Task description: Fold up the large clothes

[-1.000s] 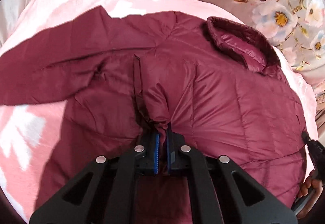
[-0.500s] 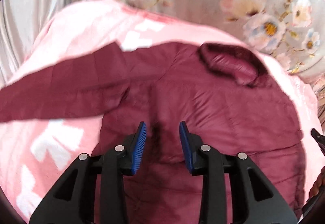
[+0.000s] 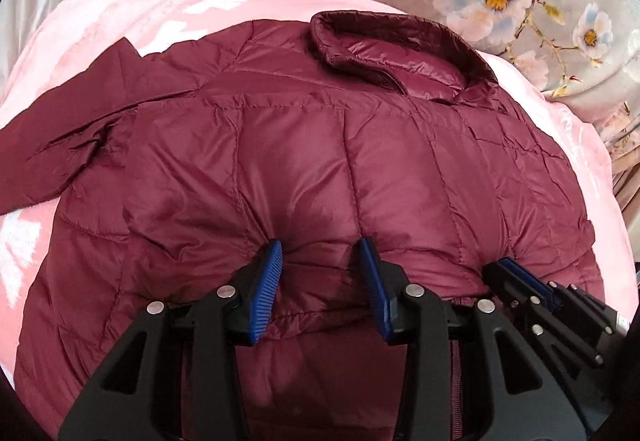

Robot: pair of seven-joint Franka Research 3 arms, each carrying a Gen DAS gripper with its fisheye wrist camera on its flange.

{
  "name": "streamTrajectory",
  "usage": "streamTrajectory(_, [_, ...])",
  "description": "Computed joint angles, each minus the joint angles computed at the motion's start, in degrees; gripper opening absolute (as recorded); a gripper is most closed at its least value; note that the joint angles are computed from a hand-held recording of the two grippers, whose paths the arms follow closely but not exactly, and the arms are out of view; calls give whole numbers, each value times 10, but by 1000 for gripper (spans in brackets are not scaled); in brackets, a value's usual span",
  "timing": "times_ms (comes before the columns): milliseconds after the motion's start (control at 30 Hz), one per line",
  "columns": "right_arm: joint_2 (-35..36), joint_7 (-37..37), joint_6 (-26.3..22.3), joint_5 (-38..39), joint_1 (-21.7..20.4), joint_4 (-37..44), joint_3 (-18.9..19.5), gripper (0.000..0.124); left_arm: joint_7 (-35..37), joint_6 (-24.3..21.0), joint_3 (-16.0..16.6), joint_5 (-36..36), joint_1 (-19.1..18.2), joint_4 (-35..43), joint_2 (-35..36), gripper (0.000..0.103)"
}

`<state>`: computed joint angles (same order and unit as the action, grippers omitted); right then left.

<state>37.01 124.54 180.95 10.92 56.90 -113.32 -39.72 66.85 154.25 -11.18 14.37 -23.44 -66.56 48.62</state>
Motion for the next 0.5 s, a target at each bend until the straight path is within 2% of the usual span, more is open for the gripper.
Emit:
streamTrajectory(200, [9,5,9,6,20,-8,-15,11,-24,49,11,14,-4,-43,-15,39])
streamTrajectory(333, [4,-12,25,27,6,-12,2,10,-33,54,21,30,-11,-43,-14,43])
streamTrajectory(500, [16,-22,16,45,27,-7,-19,10,-20,60,5,29,-1,-44,-12,51])
